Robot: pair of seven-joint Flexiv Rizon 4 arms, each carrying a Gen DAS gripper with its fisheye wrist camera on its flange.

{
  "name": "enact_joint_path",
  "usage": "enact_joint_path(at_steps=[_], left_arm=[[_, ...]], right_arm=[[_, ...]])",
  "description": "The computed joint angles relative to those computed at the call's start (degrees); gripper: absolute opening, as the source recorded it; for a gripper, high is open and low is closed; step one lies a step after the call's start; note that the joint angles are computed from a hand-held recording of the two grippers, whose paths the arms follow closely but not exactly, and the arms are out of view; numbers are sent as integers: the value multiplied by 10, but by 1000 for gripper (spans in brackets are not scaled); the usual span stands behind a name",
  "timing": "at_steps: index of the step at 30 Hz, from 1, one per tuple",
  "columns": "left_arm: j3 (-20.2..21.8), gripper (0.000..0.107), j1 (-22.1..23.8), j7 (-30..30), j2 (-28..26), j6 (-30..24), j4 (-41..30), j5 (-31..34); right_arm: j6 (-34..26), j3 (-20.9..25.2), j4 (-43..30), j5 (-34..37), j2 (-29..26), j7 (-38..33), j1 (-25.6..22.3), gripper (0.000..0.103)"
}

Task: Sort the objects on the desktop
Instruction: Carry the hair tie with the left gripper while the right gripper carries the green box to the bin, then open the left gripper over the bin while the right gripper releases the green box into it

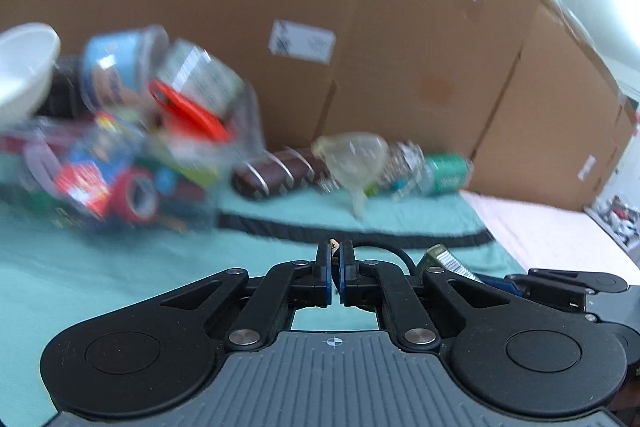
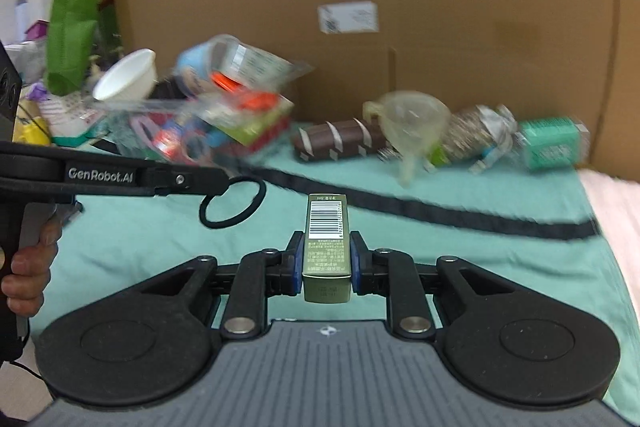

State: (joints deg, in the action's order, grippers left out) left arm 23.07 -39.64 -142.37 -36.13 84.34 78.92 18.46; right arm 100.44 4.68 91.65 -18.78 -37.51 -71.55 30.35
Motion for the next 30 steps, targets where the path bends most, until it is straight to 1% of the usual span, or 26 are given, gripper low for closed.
enact_joint_path(at_steps=[2,3,6,8,9,10,12,14,16,20,22,25,26,27,28,29,30], left_arm=[[53,0,-26,-33,9,-9,1,20],[67,0,-30,-47,14,-12,1,29],[100,0,-32,-92,28,-15,-1,61],[126,0,-36,-119,29,-36,-15,83],[128,0,-30,-125,30,-45,-21,89],[123,0,-20,-128,32,-51,-24,91],[99,0,12,-124,36,-55,-27,90],[75,0,40,-115,36,-67,-34,90],[53,0,65,-106,34,-81,-44,92],[4,0,113,-88,31,-93,-52,95],[-10,0,128,-86,29,-96,-55,98],[-26,1,147,-82,23,-93,-56,96],[-29,16,151,-82,21,-90,-56,94],[-33,25,156,-85,21,-84,-52,90],[-24,33,151,-102,21,-76,-48,91],[-21,41,150,-112,20,-62,-43,92],[-24,47,155,-113,21,-49,-37,87]], right_arm=[[-2,43,-40,-18,-21,-13,-21,25],[-5,64,-63,-26,-34,-19,-31,25],[-20,101,-139,-44,-75,-33,-38,25],[-40,127,-198,-54,-105,-46,-39,25],[-53,139,-230,-56,-122,-53,-37,25],[-66,151,-262,-57,-139,-62,-34,25],[-97,170,-324,-56,-172,-86,-24,25],[-139,194,-391,-55,-207,-114,-13,25],[-178,207,-458,-52,-241,-140,5,25],[-242,212,-562,-36,-291,-171,36,25],[-279,222,-619,-23,-318,-189,50,25],[-331,222,-712,-15,-362,-215,78,25],[-338,220,-733,-11,-373,-226,84,26],[-336,214,-745,-8,-380,-230,88,26],[-324,199,-742,-4,-380,-226,89,30],[-307,177,-724,-1,-373,-214,88,43],[-282,148,-699,1,-363,-195,86,53]])
